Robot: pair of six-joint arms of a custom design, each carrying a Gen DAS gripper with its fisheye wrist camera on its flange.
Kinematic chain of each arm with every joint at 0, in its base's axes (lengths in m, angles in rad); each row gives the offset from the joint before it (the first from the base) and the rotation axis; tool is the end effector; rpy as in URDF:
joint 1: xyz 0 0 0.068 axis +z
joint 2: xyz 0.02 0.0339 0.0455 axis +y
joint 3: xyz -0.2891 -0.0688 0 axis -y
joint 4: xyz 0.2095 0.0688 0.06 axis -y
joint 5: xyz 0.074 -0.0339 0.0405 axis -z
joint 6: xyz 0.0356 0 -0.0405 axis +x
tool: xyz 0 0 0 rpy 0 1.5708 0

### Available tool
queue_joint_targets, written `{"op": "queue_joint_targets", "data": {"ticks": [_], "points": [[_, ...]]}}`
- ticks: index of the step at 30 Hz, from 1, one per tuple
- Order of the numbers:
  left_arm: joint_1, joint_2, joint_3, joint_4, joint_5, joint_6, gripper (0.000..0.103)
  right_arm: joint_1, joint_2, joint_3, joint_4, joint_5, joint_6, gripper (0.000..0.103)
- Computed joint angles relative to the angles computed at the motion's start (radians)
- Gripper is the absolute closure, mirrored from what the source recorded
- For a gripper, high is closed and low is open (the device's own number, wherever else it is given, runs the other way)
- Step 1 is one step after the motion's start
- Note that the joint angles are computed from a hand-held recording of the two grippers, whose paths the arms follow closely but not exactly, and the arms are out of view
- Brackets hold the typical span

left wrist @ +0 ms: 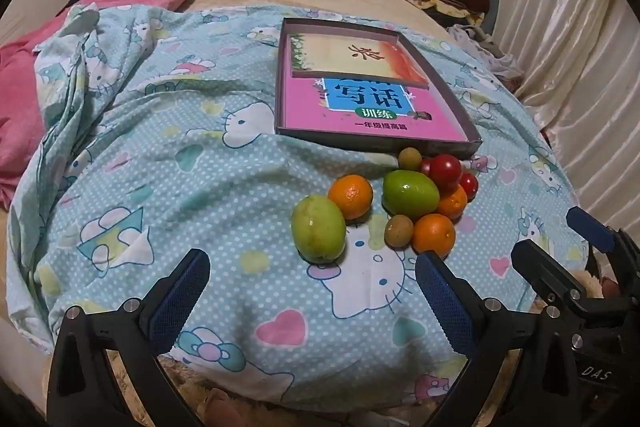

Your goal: Organize fruits

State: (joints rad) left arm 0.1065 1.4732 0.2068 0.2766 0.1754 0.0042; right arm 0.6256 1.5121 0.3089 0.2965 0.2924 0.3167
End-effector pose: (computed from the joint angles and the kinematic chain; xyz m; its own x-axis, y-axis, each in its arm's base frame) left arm 0.1714 0.0121 0.1282 -0.8312 -0.0847 -0.5495 -0.0059 0.9896 -0.1436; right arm 0.1689 0.1093 0.1430 -0.7364 -0.1641 -0.6564 -0.1972 0.9801 -0.0238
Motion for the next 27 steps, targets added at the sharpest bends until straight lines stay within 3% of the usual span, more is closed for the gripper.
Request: {"op": "queue_joint_targets", "data": {"ticks": [27], "points": [[-0.018,-0.021,-0.002,-0.003,-0.010,0.000,0.001,-0.023,-0.019,-0.009,0.003,-0.011,0.009,0.000]]}}
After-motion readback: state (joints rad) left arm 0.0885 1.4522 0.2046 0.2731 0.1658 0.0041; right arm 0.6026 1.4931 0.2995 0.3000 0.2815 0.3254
